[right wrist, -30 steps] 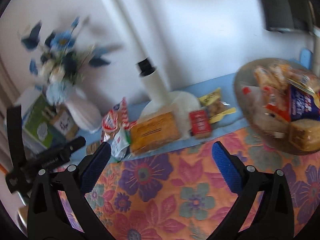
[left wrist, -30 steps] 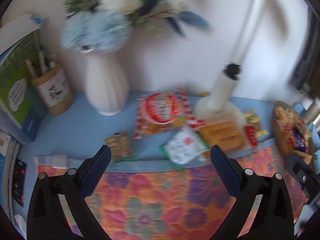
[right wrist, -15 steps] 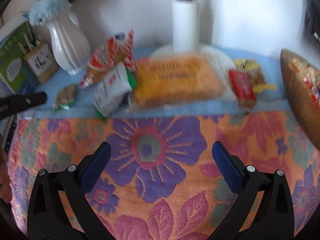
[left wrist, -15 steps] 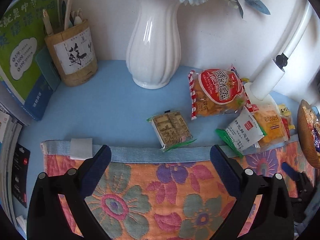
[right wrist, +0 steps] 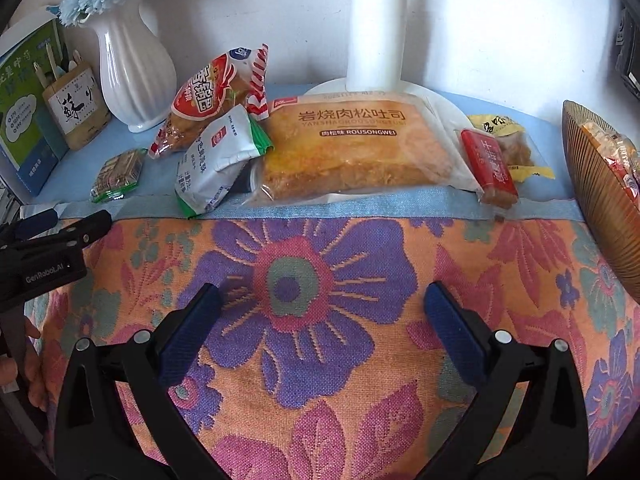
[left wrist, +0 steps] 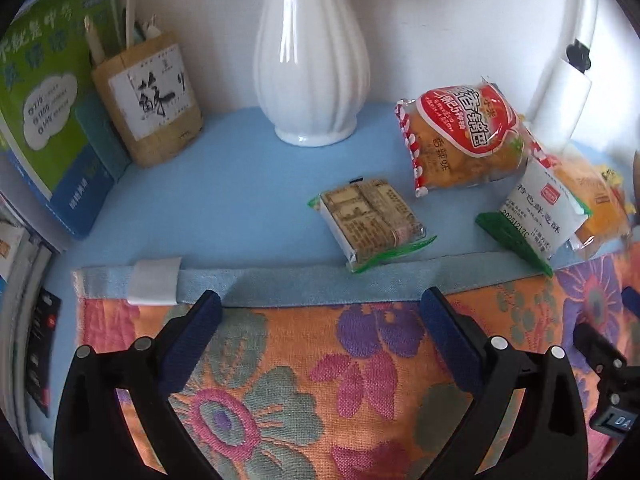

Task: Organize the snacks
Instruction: 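Move both open tools back over the remaining snacks on the cloth, then grasp the small clear biscuit pack with the left tool while the right tool grasps the white pastry bag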

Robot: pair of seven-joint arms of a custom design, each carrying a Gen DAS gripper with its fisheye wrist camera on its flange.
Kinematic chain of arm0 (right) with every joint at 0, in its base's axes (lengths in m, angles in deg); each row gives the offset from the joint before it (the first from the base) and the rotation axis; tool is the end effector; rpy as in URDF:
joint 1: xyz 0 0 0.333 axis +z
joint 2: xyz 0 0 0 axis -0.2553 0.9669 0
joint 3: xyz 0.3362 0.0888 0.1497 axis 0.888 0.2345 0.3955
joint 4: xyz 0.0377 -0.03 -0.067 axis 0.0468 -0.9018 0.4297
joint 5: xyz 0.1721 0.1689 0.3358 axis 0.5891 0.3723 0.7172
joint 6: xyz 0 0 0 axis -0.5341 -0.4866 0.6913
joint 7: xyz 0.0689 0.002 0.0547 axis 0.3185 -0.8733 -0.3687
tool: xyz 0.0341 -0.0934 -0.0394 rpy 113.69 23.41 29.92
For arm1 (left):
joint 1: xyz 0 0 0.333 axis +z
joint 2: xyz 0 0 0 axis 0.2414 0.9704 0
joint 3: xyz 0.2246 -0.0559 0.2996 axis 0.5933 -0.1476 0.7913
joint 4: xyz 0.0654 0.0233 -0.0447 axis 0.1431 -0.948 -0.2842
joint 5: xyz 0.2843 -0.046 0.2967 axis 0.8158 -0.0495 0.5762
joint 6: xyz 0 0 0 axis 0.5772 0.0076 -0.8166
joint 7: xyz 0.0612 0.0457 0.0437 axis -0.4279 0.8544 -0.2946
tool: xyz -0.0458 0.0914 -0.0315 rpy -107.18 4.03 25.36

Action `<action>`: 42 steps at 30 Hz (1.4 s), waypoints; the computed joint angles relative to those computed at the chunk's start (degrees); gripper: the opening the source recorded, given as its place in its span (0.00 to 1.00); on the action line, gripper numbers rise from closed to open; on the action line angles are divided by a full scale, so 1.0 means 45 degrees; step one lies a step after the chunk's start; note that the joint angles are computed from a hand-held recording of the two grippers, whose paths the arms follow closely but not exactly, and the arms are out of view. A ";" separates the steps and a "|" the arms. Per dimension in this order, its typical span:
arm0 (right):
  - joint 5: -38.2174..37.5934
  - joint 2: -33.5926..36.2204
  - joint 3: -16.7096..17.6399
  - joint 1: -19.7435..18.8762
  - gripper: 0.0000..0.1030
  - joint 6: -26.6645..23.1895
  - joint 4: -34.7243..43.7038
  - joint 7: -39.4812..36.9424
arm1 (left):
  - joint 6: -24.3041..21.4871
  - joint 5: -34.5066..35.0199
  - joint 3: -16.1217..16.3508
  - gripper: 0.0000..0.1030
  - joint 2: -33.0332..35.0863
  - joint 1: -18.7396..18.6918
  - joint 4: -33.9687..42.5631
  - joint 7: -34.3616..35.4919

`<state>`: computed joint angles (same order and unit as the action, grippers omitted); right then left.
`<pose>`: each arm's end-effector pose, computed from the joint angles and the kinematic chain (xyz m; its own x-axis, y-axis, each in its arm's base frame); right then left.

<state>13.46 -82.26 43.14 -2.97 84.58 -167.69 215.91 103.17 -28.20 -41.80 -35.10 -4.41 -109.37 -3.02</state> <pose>0.4192 0.2356 0.4840 -0.1222 -0.9925 0.0056 -0.8247 0.0984 -0.5569 0.4745 -0.3364 0.4457 -0.2008 -0.9789 -0.0379 -0.7855 0.1840 -0.5909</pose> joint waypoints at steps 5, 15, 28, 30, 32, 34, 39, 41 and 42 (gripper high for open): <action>0.0932 -0.0249 -0.0411 0.0396 0.97 0.0210 -0.0272 -0.1272 | -0.0151 -0.0098 -0.0028 0.95 -0.0024 -0.0048 0.0005 -0.0091; 0.5941 -0.1549 -0.2097 0.1249 0.97 0.2544 -0.1736 -0.6617 | 0.0227 -0.2805 -0.0017 0.95 -0.0078 0.0204 0.0090 0.1967; -0.0217 0.0841 0.2892 -0.3553 0.97 0.2226 0.1540 -0.5774 | 0.0834 -0.3490 0.0165 0.95 0.1700 0.0035 0.1847 0.2656; -0.1330 0.1632 0.3093 -0.3470 0.97 0.1209 0.2182 -0.5662 | -0.0615 -0.1898 0.0780 0.95 0.2001 -0.0863 0.2572 0.1827; -0.1853 0.2269 0.2924 -0.3294 0.97 0.1250 0.2369 -0.4929 | -0.0636 -0.1643 0.0556 0.95 0.2002 -0.0770 0.2566 0.1789; -0.4208 0.2378 0.3085 -0.3236 0.97 0.0757 0.2561 -0.3122 | -0.0644 -0.1706 0.0477 0.95 0.2008 -0.0716 0.2584 0.1836; -0.5215 0.2456 0.2534 -0.2520 0.97 0.0332 0.2687 -0.2588 | -0.0712 -0.1675 0.0440 0.95 0.2060 -0.0708 0.2676 0.1819; -0.3829 0.2344 0.1936 -0.2205 0.97 0.0959 0.2426 -0.3358 | -0.0713 -0.1674 0.0430 0.95 0.2035 -0.0711 0.2649 0.1802; -0.3972 0.2329 0.1802 -0.2065 0.97 0.0918 0.2426 -0.3274 | -0.0716 -0.1674 0.0425 0.95 0.2030 -0.0712 0.2645 0.1796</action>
<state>-4.42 -71.78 51.25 -12.27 88.71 -156.77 201.18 99.95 -35.74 -39.89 -25.97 -7.61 -97.47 5.06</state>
